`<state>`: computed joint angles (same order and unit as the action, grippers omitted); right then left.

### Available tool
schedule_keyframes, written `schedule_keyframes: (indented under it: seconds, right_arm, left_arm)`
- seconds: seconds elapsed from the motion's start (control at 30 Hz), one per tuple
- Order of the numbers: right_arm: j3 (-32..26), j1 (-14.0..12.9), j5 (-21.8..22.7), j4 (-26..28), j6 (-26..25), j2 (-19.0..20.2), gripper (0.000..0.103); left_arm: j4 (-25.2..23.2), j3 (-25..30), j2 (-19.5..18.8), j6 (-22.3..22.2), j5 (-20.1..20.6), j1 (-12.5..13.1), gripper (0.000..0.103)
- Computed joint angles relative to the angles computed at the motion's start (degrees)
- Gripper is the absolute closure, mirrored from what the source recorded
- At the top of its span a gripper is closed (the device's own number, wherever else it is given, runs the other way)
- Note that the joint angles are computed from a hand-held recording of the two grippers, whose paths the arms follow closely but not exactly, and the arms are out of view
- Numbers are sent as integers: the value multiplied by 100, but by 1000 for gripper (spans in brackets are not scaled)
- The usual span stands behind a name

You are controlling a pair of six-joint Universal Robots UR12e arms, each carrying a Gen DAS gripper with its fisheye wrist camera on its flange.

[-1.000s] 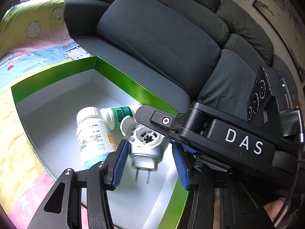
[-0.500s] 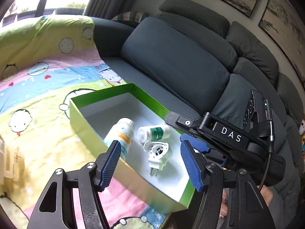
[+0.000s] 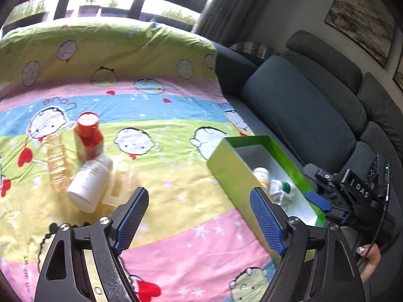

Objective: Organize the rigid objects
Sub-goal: 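Move the right gripper to the clear plastic rectangular holder on the sheet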

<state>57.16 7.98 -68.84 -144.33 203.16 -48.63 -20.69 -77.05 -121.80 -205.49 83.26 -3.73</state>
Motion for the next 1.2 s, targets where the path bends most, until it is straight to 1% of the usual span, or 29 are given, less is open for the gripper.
schedule_keyframes:
  seconds: [0.07, 0.13, 0.2, 0.27, 0.37, 0.43, 0.5, 0.67, 0.8, 0.87, 0.97, 1.03, 1.13, 1.2]
  right_arm:
    - [-47, 37, -64, 82, -85, 20, 17]
    - [-86, 71, -125, 134, -164, 39, 17]
    - [-111, 85, -107, 162, -221, 58, 17]
    - [-121, 97, -87, 175, -218, 70, 15]
    - [-154, 126, -110, 252, -325, 88, 11]
    - [-185, 151, -161, 299, -400, 99, 10]
    - [-212, 183, -180, 331, -453, 111, 10]
    - [-389, 265, 32, 564, -769, 210, 9]
    - [-614, 361, 200, 817, -1058, 334, 9]
    - [-743, 410, 356, 954, -1195, 410, 9]
    - [-1001, 487, 666, 1313, -1431, 568, 9]
    - [-1225, 552, 780, 1630, -1610, 698, 9]
    - [-1629, 659, 829, 2104, -1851, 928, 11]
    - [-1884, 728, 747, 2375, -1950, 1075, 16]
  left_arm:
    - [29, -174, 82, -232, 200, 63, 20]
    - [123, -334, 142, -492, 263, 149, 20]
    - [34, -421, 192, -774, 526, 187, 20]
    - [68, -520, 249, -911, 777, 217, 20]
    - [234, -711, 340, -1093, 896, 290, 20]
    - [103, -737, 368, -1231, 1152, 299, 20]
    - [50, -763, 379, -1235, 1337, 306, 20]
    - [-152, -758, 363, -1221, 1337, 343, 20]
    - [-278, -735, 332, -1193, 1412, 343, 20]
    - [-380, -705, 308, -1186, 1464, 335, 20]
    - [-457, -678, 277, -1178, 1447, 340, 20]
    - [-482, -656, 253, -1186, 1464, 341, 20]
    - [-670, -596, 225, -1134, 1603, 314, 20]
    - [-758, -568, 211, -1080, 1711, 296, 20]
